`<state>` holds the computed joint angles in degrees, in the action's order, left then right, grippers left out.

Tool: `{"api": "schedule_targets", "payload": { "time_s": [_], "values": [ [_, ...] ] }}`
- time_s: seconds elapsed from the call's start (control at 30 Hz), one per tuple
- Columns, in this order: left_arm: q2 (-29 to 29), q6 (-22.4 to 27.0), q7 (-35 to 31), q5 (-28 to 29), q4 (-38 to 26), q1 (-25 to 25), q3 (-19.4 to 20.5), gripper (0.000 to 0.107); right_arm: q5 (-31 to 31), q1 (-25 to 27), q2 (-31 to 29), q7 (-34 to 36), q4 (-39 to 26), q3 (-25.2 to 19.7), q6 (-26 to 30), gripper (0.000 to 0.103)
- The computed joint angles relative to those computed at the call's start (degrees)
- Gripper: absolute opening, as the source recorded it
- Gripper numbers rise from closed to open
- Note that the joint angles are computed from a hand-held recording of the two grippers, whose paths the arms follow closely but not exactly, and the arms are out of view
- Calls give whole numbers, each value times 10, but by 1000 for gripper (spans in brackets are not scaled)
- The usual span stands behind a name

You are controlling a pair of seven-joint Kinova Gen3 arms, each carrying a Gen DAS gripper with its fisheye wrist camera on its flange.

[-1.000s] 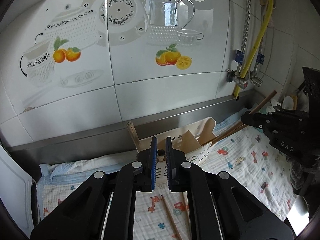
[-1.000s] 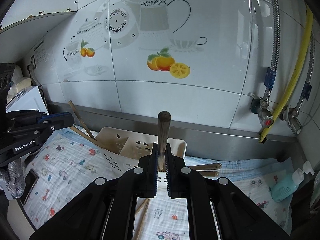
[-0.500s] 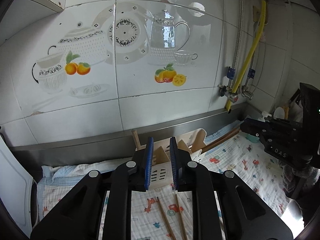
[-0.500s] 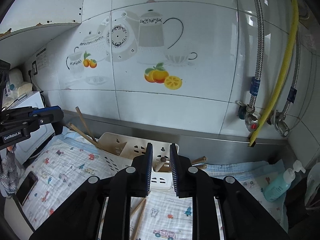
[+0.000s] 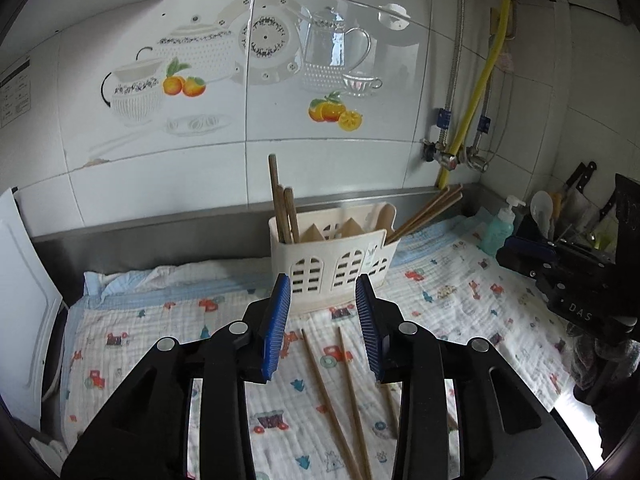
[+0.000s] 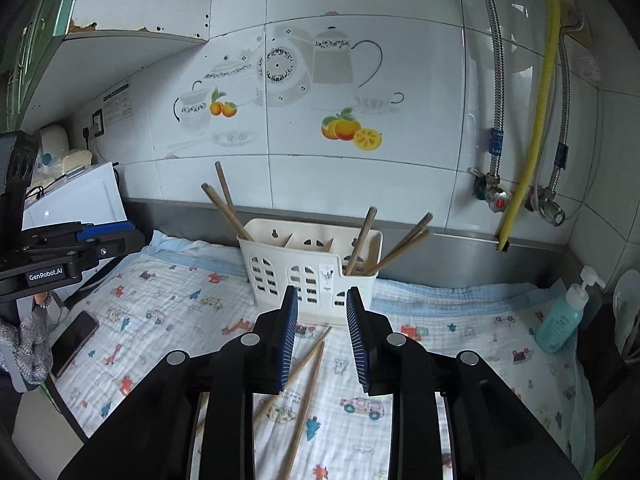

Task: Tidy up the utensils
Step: 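Move both open tools down to the chopsticks left on the cloth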

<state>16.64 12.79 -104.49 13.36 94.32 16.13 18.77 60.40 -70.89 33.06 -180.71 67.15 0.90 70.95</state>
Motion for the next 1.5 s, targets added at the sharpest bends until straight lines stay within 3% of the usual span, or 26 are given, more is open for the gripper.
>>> {"api": "schedule_targets", "payload": {
  "time_s": [0.17,0.47,0.53,0.7,0.83,1.03,1.5],
  "values": [
    [1,-20,-13,31,54,-38,33,34,-9,-16,12,-52,23,-6,-2,25],
    [13,-44,33,9,112,-19,2,35,-41,-31,49,-104,35,-10,-11,25],
    [16,-46,46,0,121,-13,-7,35,-50,-31,58,-110,36,-10,-18,30],
    [27,-49,61,-1,135,-38,16,39,-75,-23,71,-123,45,-7,-54,31],
    [33,-51,70,-2,143,-47,24,42,-95,-13,81,-125,47,-2,-80,31],
    [34,-56,99,-24,147,-16,-10,43,-124,-1,93,-112,43,6,-104,31],
    [47,-56,112,-39,145,-32,10,43,-167,19,105,-88,36,20,-132,17]
  ]
}}
